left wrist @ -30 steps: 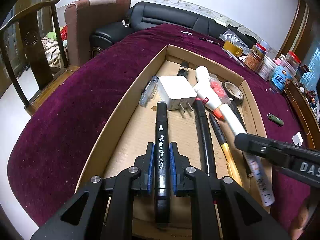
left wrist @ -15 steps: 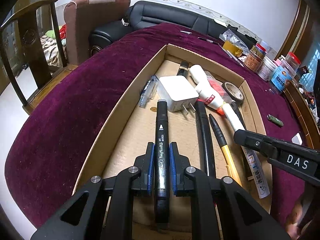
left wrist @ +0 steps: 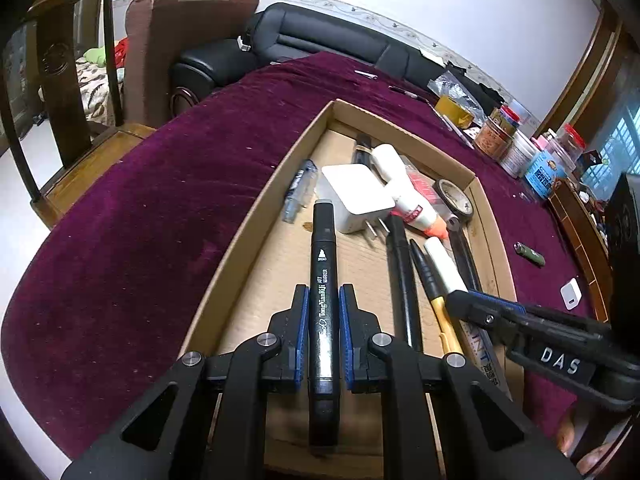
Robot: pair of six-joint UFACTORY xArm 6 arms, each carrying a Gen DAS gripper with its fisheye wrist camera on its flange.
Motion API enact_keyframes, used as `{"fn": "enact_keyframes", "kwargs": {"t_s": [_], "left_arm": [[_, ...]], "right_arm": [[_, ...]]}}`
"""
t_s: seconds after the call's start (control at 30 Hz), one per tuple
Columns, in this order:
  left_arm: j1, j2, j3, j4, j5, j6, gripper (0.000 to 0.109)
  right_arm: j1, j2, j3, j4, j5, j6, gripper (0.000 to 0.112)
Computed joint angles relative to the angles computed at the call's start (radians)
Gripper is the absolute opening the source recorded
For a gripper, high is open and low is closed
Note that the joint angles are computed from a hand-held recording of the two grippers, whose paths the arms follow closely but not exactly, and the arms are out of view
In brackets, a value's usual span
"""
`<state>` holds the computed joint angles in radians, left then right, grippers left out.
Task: Organize rigid objects
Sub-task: 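Lower the black marker with left and white marker with right into the tray, then open both grippers to release the black and white markers in the tray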
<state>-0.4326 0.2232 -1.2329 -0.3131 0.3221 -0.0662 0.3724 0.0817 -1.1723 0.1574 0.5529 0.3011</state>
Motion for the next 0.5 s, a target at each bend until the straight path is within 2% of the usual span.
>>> {"fn": "enact_keyframes", "kwargs": {"t_s": [0.1, 0.23, 0.43, 0.5], "left_arm": [[0.004, 0.012, -0.016, 0.043, 0.019, -0.035, 0.012], [0.004, 0.015, -0.019, 0.094, 0.024, -0.086, 0.012], [0.005, 0.014, -0.022, 0.090, 0.034, -0.097, 0.013], [0.003, 0.010, -0.019, 0.094, 0.035, -0.099, 0.018]], "right_arm": [[0.003, 0.002, 0.008, -0.073, -0.005, 0.058, 0.012], [-0.012, -0.002, 0.021, -0.084, -0.014, 0.079, 0.012], [-0.016, -0.007, 0.030, -0.070, -0.023, 0.067, 0.013], [-0.014, -0.007, 0.033, -0.079, -0.030, 0.078, 0.013]]}}
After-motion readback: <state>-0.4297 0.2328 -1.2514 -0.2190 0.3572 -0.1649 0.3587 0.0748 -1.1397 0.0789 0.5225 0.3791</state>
